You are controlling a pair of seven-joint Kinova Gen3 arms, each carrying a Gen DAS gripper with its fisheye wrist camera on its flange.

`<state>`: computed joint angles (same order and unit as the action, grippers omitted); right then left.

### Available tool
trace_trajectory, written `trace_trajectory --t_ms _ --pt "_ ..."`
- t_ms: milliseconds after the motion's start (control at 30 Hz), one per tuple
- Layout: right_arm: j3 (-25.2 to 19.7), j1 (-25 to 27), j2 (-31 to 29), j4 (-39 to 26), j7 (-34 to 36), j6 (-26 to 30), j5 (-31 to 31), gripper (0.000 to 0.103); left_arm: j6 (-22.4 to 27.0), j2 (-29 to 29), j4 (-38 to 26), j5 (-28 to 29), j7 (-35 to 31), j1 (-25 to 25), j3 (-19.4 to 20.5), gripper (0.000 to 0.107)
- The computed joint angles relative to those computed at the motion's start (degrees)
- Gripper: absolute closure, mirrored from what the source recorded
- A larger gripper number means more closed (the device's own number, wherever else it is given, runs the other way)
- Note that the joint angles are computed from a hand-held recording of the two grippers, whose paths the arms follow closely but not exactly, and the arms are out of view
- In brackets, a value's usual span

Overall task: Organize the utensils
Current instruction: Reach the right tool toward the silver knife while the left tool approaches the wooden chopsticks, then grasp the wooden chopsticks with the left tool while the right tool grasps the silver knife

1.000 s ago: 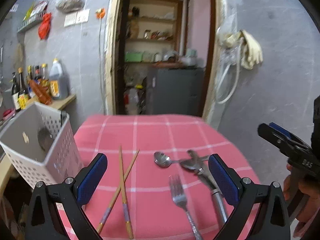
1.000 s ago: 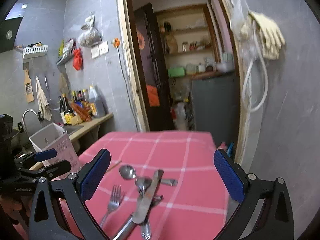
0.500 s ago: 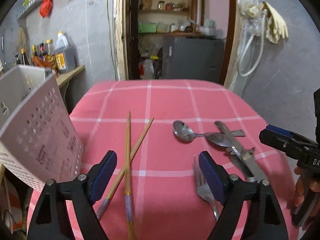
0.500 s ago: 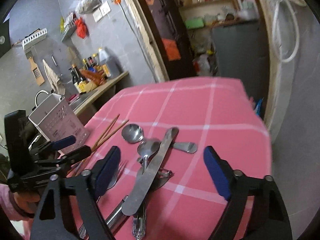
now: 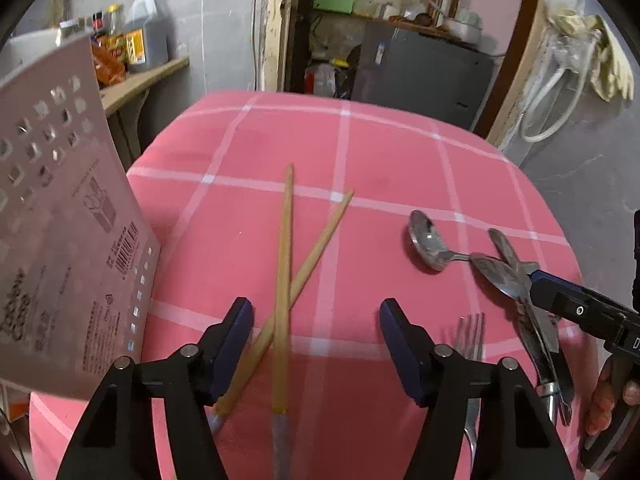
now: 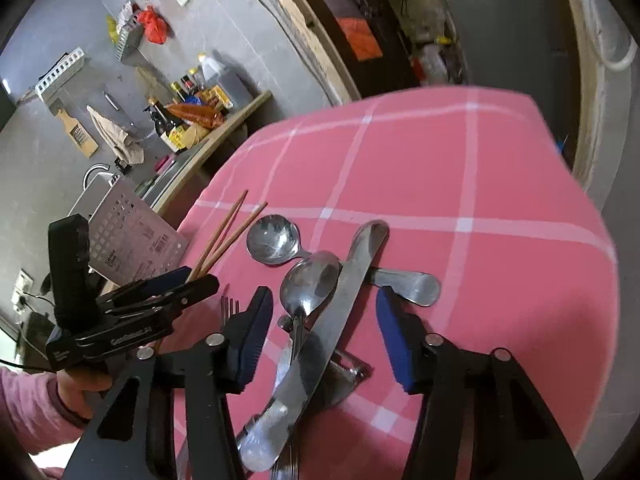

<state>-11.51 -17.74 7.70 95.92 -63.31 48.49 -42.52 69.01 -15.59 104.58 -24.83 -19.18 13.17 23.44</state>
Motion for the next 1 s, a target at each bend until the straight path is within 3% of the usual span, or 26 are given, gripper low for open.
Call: trace_trajectory --t_ms 133,233,400,467,567,833,1000 --pt "-0.2 0.6 2.7 -2.3 -0.2 2.7 -1.6 0.062 0.0 0.8 -0.8 0.9 -3.3 0.2 -1.7 0.046" --pt "-0.5 1.1 4.0 -2.7 -1.2 2.9 -2.8 0.073 0.9 1.9 -2.1 1.6 -5.8 0.5 -2.6 0.047" --pt "-1.1 3.1 5.5 -1.9 -1.0 3.5 -8.1 0.087 4.5 3.3 -4.7 2.6 -8.8 1.5 -3.6 0.077" --pt "-1.0 2.8 5.9 -2.0 -2.5 3.6 -7.5 0.096 5.8 3.9 -6.0 3.6 -11.1 1.8 -4.5 0.081" --pt "-1.4 2.6 6.0 -1.8 -3.4 3.6 -7.6 0.096 6.2 4.2 -7.3 6.5 -14.6 1.9 -6.7 0.096" --pt "-1.1 3.1 4.2 -0.5 -3.9 5.2 -8.6 0.101 7.5 4.6 -10.2 15.3 -23.2 0.6 -11.0 0.097" --pt "-0.2 3.1 3.8 -0.7 -5.8 7.4 -7.7 0.101 13.2 7.9 -14.9 21.8 -32.0 -0.5 -13.8 0.097"
